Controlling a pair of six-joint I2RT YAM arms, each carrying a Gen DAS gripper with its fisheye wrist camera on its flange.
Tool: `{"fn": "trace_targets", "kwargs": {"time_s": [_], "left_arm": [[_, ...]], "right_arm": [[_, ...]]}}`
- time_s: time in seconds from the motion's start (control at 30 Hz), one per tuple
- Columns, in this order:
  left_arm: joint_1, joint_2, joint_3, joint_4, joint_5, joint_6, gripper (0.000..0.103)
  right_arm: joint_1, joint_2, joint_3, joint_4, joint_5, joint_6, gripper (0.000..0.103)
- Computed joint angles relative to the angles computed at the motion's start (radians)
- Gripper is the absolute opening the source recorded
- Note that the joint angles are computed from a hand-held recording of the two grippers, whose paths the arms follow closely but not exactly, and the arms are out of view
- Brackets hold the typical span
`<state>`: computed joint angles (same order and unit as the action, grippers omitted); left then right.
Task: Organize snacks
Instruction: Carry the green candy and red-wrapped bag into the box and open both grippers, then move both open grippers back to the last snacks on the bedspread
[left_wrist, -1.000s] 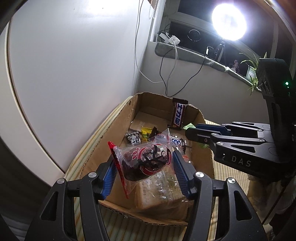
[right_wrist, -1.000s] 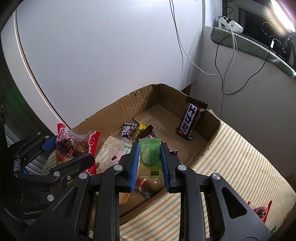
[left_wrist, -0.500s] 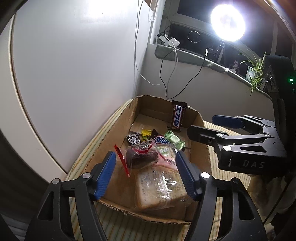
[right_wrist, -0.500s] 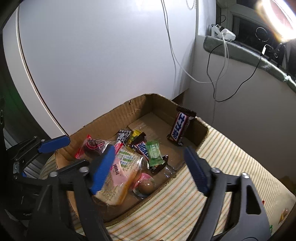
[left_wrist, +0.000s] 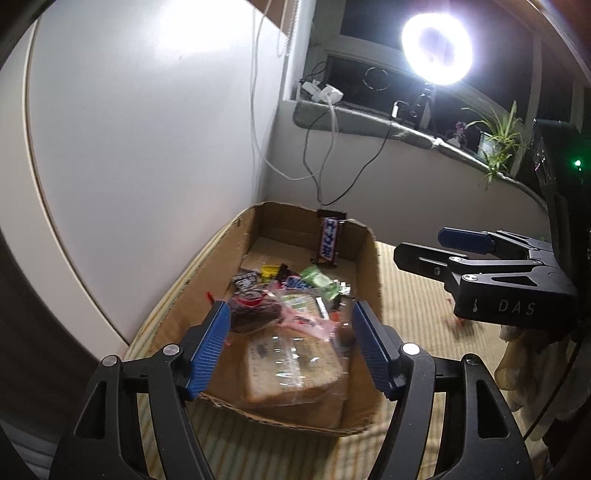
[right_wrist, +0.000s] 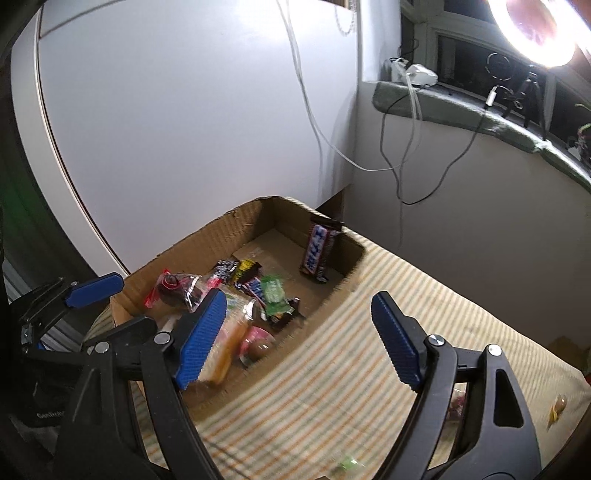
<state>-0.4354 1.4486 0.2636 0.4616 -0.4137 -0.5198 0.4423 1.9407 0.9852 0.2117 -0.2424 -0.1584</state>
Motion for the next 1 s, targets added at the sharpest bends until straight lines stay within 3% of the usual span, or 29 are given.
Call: {"fn": "trace_targets", "kwargs": {"time_s": [0.23, 0.53, 0.77, 1.0], "left_arm": [[-0.123, 0.029, 0.055, -0.026, -0.058, -0.038, 0.068], [-0.269, 0.187, 0.174, -0.021, -0.072, -0.076, 0.067], [-0.336, 0.361, 0.278, 0.001, 0.005, -0.102, 0.063], [-0.338, 0.513, 0.38, -0.014, 0.09, -0.106, 0.063]], "right_arm": [[-0.128, -0.073, -0.102, 0.028, -0.051, -0.037, 0.083], [-0.326, -0.074, -0.152, 0.035, -0.118, -0.111, 0.083], [-0.436, 0.017, -0.087, -0.013, -0.155, -0.171, 0.083], [-0.441, 0.148, -0.011, -0.046, -0.146, -0.221, 0.083]]}}
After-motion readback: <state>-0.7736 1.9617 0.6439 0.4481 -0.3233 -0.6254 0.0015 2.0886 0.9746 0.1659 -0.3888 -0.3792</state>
